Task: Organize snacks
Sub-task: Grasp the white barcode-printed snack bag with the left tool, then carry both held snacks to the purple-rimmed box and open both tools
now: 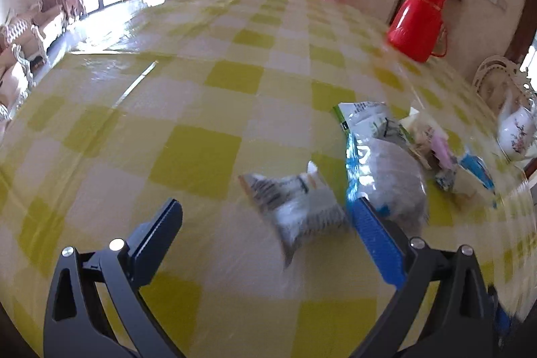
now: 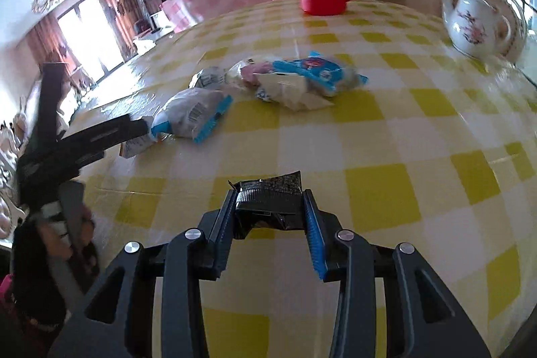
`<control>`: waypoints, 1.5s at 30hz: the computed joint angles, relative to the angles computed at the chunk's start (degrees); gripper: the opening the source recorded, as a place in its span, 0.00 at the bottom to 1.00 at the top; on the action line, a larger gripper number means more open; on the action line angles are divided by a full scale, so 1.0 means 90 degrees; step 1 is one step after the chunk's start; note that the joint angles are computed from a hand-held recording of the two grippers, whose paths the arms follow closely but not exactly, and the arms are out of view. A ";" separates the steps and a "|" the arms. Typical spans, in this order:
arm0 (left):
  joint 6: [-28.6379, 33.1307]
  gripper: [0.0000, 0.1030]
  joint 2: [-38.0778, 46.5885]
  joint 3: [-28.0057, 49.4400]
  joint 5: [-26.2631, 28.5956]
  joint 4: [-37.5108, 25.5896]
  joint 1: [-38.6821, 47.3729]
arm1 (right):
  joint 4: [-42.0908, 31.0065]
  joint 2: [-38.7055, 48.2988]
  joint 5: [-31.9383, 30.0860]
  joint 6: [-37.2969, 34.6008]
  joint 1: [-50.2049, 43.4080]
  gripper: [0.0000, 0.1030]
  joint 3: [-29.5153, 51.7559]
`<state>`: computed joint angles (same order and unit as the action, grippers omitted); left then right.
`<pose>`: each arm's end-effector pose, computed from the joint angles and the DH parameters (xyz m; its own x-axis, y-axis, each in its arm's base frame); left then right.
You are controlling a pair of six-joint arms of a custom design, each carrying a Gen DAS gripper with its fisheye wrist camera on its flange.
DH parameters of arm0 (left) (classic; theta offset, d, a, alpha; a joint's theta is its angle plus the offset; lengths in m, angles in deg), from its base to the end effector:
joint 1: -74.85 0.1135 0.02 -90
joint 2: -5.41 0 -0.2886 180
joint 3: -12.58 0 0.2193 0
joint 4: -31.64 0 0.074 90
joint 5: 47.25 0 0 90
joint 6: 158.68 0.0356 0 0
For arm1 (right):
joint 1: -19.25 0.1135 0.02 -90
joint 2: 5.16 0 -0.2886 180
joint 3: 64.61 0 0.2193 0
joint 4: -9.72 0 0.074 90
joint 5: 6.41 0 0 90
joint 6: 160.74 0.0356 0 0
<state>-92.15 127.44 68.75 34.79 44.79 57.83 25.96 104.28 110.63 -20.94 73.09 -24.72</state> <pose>0.3160 -0.0916 0.0711 -0.7813 -0.1733 -0.5996 -0.1107 0.9839 -0.1402 0.1640 0.1970 0.0954 -0.7322 0.1510 -0.6641 0.0007 0.9753 0.2211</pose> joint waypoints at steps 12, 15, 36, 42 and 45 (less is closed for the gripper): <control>0.1207 0.38 -0.0131 -0.0540 0.0234 0.0613 -0.0305 | -0.0437 0.0007 0.0423 0.0168 0.0362 0.37 0.0272; 0.1205 0.38 -0.0250 -0.0797 0.0287 0.0868 -0.0450 | -0.0375 0.0060 0.0401 0.0338 0.0271 0.37 0.0190; 0.0811 0.39 -0.1068 -0.3085 0.0222 0.3272 -0.1374 | -0.0502 -0.0168 0.1584 0.2188 0.1407 0.37 -0.0269; 0.0637 0.39 -0.0887 -0.3835 0.0173 0.4272 -0.1482 | -0.1090 -0.0122 0.1946 0.2943 0.2039 0.37 -0.0059; 0.0547 0.39 -0.0780 -0.4362 0.0157 0.5079 -0.1475 | -0.1394 -0.0046 0.2163 0.3472 0.2465 0.37 0.0048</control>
